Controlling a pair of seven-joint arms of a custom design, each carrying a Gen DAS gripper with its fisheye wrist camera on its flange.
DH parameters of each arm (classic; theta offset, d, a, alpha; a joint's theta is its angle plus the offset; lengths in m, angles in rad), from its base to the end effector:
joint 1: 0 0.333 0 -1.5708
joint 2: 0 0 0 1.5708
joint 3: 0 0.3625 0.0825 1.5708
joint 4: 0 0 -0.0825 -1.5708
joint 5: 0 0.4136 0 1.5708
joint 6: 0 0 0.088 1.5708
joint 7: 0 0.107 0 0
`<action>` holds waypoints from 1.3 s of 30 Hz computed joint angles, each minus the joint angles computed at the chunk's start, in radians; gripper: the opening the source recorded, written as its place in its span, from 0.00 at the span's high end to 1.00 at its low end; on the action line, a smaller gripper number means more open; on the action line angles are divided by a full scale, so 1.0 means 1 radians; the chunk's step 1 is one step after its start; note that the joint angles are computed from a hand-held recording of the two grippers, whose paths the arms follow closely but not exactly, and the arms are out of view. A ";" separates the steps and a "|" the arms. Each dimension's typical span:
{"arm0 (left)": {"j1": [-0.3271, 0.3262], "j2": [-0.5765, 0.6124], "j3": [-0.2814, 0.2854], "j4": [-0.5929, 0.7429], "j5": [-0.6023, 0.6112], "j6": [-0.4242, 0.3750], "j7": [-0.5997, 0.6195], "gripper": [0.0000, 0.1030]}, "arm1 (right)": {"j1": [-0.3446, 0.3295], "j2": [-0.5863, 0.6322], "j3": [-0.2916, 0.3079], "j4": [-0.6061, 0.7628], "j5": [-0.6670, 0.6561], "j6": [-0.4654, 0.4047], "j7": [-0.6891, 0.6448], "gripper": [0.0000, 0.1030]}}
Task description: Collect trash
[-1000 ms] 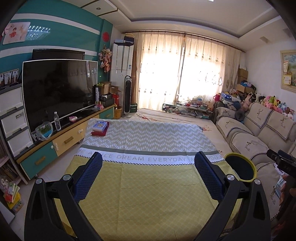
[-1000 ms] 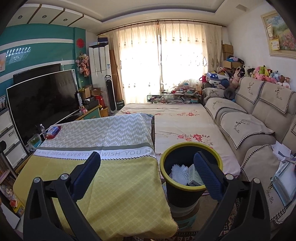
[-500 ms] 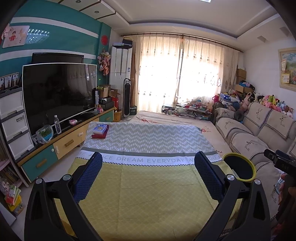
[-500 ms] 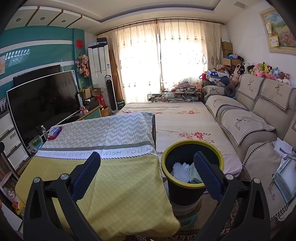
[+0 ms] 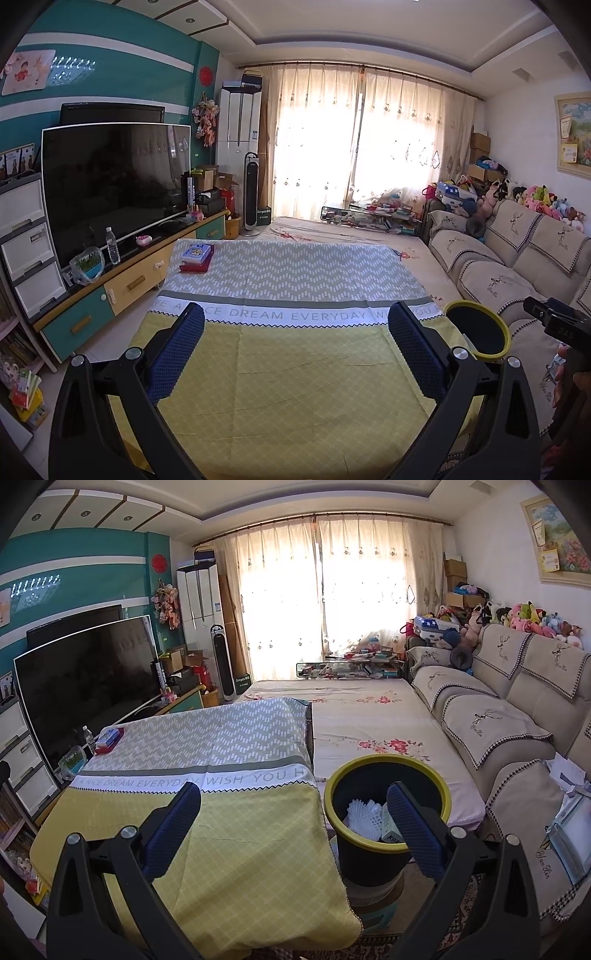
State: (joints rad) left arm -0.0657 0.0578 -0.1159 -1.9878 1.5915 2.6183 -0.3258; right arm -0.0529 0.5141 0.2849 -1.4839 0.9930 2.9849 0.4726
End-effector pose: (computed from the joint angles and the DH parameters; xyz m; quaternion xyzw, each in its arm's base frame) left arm 0.6159 -0.1349 0.5119 -0.7067 0.4422 -0.3223 0.4486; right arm 0.7834 0.0717 0.5010 -0.6859 0.5041 -0.2610 0.4553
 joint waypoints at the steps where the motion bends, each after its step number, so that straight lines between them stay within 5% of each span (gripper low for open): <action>1: 0.000 0.001 0.000 0.000 0.001 0.000 -0.001 0.05 | 0.000 0.000 -0.001 0.000 -0.001 -0.001 0.001 0.07; 39: 0.002 0.013 0.007 0.002 -0.016 0.017 0.020 0.05 | 0.004 0.006 0.000 0.000 -0.027 -0.006 0.026 0.07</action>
State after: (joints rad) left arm -0.0637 0.0710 -0.1093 -1.9862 1.5755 2.6352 -0.3058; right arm -0.0493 0.5199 0.2845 -1.4834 0.9655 2.9789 0.4987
